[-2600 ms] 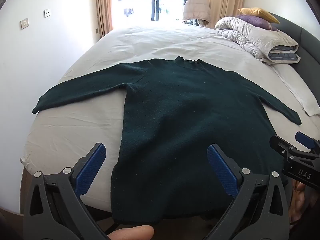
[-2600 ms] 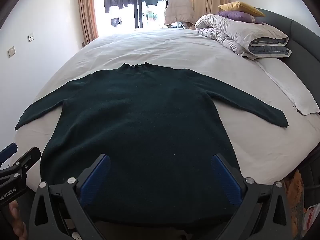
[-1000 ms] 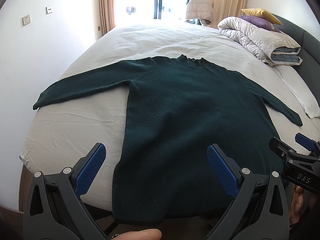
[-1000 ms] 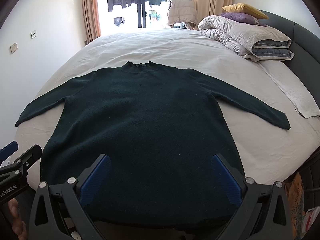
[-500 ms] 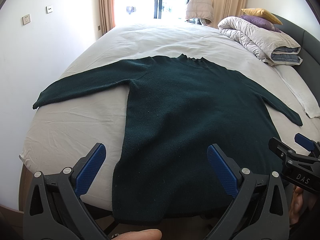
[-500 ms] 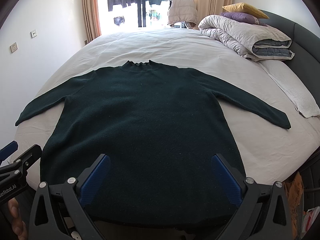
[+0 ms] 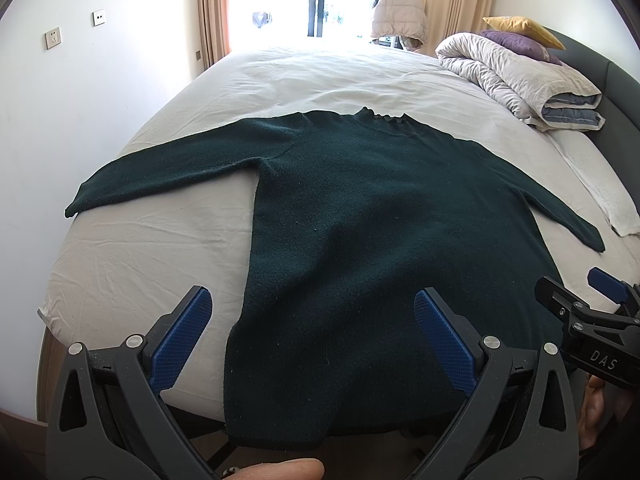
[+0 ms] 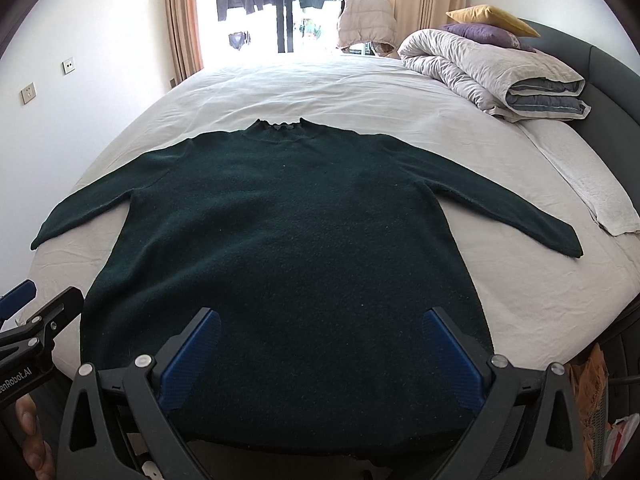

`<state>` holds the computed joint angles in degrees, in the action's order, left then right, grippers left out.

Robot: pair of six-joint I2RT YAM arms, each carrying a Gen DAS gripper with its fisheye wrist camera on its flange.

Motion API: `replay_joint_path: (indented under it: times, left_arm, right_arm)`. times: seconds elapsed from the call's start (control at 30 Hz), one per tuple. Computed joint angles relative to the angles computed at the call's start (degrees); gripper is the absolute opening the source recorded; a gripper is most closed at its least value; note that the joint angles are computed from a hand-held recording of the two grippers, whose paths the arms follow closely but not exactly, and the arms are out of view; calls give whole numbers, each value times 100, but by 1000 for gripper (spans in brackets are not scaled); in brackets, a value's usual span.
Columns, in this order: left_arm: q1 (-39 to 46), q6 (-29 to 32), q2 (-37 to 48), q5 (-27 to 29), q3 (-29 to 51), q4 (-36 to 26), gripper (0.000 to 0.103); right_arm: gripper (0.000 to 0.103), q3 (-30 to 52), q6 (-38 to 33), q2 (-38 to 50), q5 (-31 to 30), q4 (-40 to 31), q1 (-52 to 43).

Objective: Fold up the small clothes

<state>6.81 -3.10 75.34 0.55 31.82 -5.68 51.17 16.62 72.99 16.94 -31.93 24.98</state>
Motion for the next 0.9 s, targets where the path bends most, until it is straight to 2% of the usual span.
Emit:
replay_joint_path:
  times: [0.73, 0.9]
  left_arm:
    - [14, -9, 60, 32, 11, 30, 103]
    - [216, 45, 125, 339, -23, 81, 103]
  right_arm:
    - [103, -81, 63, 36, 31, 67, 77]
    - [103, -87, 39, 108, -18, 121, 45]
